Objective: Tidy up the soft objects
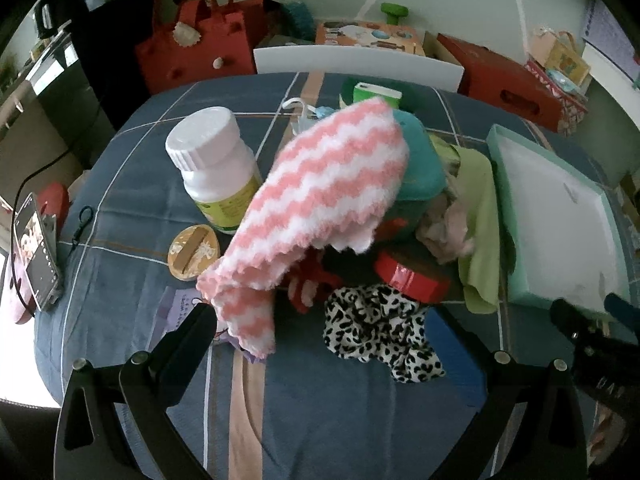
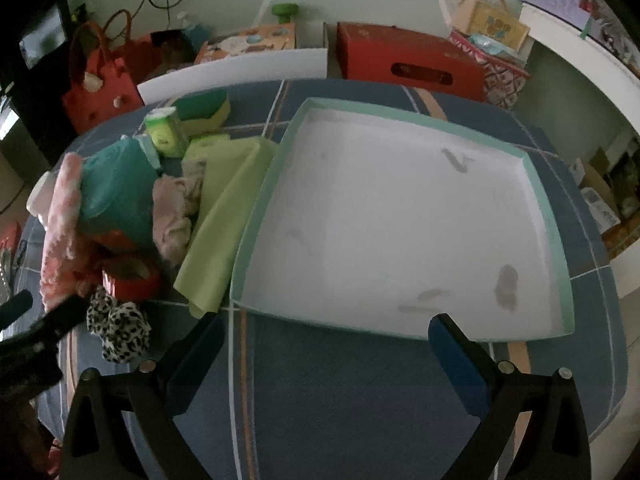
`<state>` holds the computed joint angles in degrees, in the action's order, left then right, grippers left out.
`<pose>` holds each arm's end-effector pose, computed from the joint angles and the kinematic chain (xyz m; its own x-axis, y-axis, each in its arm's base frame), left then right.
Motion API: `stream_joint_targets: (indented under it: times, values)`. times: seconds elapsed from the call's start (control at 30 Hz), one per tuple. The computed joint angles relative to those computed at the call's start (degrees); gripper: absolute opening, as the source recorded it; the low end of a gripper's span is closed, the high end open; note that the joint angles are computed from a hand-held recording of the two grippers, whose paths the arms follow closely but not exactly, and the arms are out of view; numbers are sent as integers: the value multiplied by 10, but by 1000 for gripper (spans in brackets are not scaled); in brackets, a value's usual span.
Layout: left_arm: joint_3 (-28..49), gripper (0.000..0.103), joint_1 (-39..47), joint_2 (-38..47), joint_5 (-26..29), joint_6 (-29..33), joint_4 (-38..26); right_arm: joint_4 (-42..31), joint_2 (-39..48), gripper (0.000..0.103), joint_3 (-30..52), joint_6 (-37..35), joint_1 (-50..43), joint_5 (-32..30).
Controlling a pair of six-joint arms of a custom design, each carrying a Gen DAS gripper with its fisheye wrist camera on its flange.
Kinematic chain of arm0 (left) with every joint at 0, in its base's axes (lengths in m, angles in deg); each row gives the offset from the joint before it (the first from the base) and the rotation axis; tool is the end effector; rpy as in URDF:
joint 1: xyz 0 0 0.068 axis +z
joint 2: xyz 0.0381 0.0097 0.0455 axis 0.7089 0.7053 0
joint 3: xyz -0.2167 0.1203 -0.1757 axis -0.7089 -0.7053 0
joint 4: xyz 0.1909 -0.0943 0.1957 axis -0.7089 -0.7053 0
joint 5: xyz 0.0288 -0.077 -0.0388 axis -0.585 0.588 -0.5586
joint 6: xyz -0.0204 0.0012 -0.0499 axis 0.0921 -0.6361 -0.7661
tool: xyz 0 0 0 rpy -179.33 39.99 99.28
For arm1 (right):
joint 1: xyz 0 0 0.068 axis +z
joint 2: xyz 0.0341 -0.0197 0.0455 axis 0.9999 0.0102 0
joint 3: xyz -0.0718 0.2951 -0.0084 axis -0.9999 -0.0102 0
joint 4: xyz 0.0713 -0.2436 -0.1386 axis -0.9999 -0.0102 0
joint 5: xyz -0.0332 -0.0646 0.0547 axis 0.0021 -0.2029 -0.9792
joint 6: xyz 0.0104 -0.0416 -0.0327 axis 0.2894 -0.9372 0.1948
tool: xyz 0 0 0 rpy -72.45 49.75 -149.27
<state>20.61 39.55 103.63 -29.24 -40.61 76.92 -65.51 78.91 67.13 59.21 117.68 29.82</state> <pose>0.1747 -0.0129 0.1134 -0.8701 -0.1181 -0.4785 -0.1376 0.9905 0.0057 0.1895 0.0925 0.1177 -0.8850 -0.0336 -0.4643 -0.0221 0.9993 -0.0302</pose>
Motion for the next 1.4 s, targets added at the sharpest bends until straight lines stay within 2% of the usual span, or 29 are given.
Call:
stream_joint_targets:
  times: [0.33, 0.73, 1.4]
  values:
    - [-2, 103, 24, -1, 2, 15, -10, 2, 1, 103, 0, -1, 17, 10]
    - [14, 103, -7, 25, -24, -15, -15, 1, -6, 103, -1, -1, 12, 3]
    - [11, 103, 37, 12, 3, 10, -19, 4, -4, 103, -3, 3, 20, 10]
